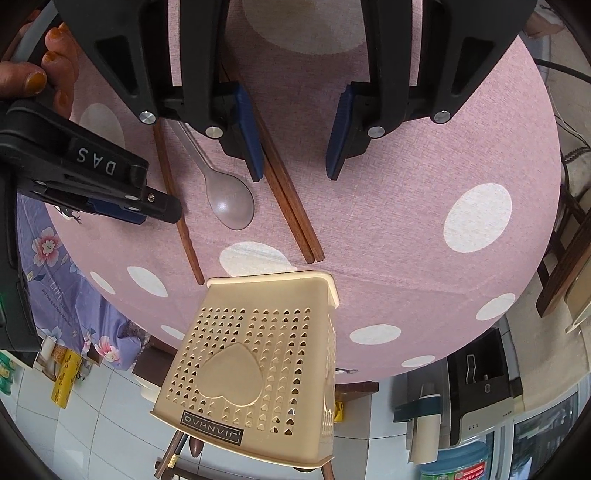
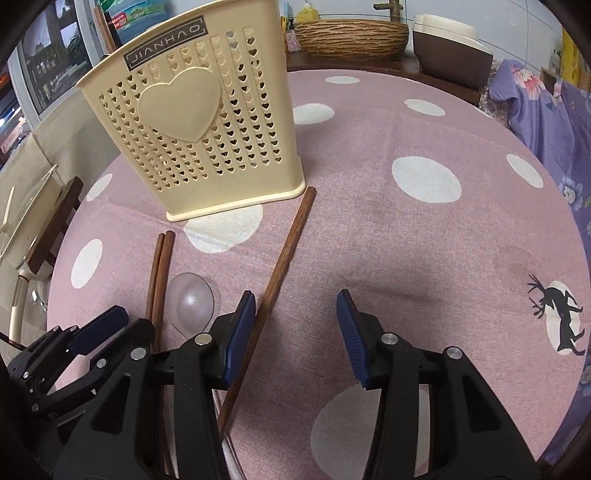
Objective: Organize utensils
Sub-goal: 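Grasp a brown chopstick pair with the left tool while the right tool grasps a single chopstick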
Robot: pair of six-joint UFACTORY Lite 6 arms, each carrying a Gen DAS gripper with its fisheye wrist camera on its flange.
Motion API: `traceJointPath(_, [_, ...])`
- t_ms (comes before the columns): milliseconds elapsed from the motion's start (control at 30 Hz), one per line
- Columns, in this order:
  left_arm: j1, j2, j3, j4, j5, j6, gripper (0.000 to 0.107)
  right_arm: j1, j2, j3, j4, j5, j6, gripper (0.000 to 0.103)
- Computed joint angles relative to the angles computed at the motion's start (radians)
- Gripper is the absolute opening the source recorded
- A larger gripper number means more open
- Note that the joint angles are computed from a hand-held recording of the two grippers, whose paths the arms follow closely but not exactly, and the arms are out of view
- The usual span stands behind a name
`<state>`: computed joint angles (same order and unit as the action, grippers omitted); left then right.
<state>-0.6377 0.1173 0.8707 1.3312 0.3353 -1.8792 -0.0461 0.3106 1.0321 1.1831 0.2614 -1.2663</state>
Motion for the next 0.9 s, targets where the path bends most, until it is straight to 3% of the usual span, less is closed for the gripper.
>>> traceJointPath(400, [0.013,-0.049,-0.043,-0.046,0.011,0.05,0.036,-0.064,-0.01,-0.014,-0.023,0.023,-0.012,0.044])
traceJointPath(500, [0.045,-0.07,-0.057,-0.101,-0.021,0.101,0.036,-0.103,0.007,0.01,-0.03,0.08,0.01,0.044])
traceJointPath(567, [0.065,-0.064,-0.047,-0.121,-0.042,0.112,0.036,-0.117,0.03,0.044,-0.05,0.112,0.057,0.044])
traceJointPath(700, [0.086,-0.01,0.014,-0.174,-0.059,0.153,0.036,-0.087,0.06,0.099,-0.112,0.064,0.182,0.04])
traceJointPath(900, [0.071,0.08,0.118,-0.234,-0.01,0.202,0.035,-0.034,0.147,0.231,-0.396,0.031,0.523,0.03])
